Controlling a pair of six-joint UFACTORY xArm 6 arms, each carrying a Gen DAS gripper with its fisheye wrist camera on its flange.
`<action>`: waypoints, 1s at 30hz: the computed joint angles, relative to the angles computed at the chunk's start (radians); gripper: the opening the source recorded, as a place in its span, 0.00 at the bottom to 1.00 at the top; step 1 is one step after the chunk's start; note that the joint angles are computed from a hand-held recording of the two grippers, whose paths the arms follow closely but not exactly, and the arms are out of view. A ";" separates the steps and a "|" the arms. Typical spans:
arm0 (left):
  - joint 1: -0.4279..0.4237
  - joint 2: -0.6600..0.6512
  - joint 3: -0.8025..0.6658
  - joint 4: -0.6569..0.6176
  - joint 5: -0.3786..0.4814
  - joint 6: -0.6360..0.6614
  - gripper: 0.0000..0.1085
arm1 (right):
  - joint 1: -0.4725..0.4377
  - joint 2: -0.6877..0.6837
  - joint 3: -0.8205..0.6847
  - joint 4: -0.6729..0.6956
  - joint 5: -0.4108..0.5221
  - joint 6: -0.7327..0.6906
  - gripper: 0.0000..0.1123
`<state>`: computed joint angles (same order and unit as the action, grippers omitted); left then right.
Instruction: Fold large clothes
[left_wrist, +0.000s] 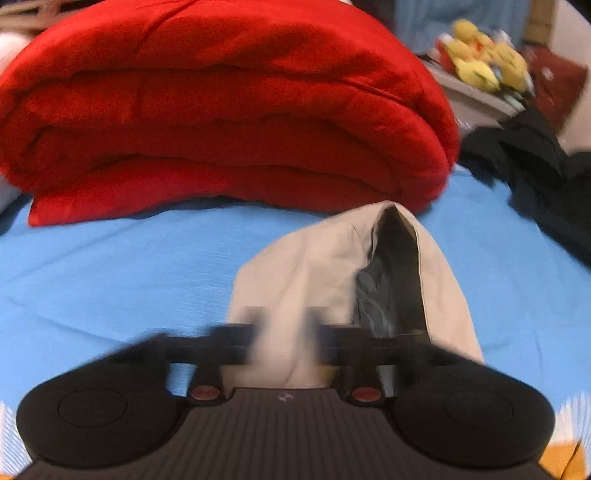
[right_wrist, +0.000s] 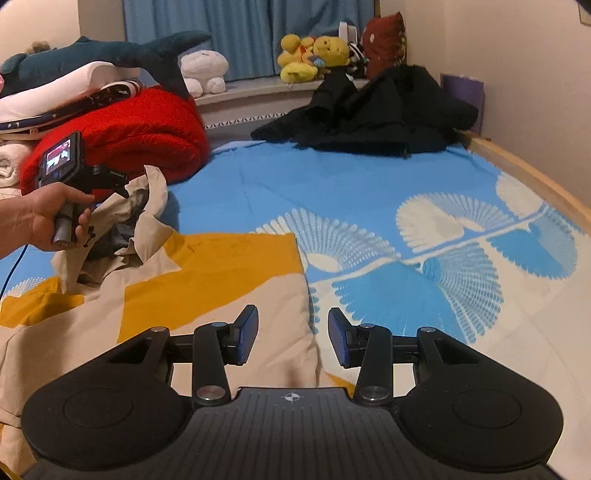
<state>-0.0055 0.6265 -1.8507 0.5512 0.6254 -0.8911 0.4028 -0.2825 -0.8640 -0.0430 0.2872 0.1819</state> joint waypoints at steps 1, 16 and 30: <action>0.000 -0.033 0.043 0.034 -0.028 -0.006 0.01 | 0.001 0.000 -0.001 0.001 0.000 0.002 0.39; -0.360 -1.350 1.398 -0.028 -0.157 0.586 0.02 | 0.022 -0.058 0.010 0.279 -0.044 -0.139 0.30; -0.466 -1.563 1.478 0.171 0.069 -0.623 0.29 | 0.083 -0.014 -0.057 0.917 0.096 -0.547 0.37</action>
<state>-0.4715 -0.9364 -0.3724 0.7220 0.6947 -1.5145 0.4854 -0.2962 -0.9214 0.8742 0.3833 -0.3654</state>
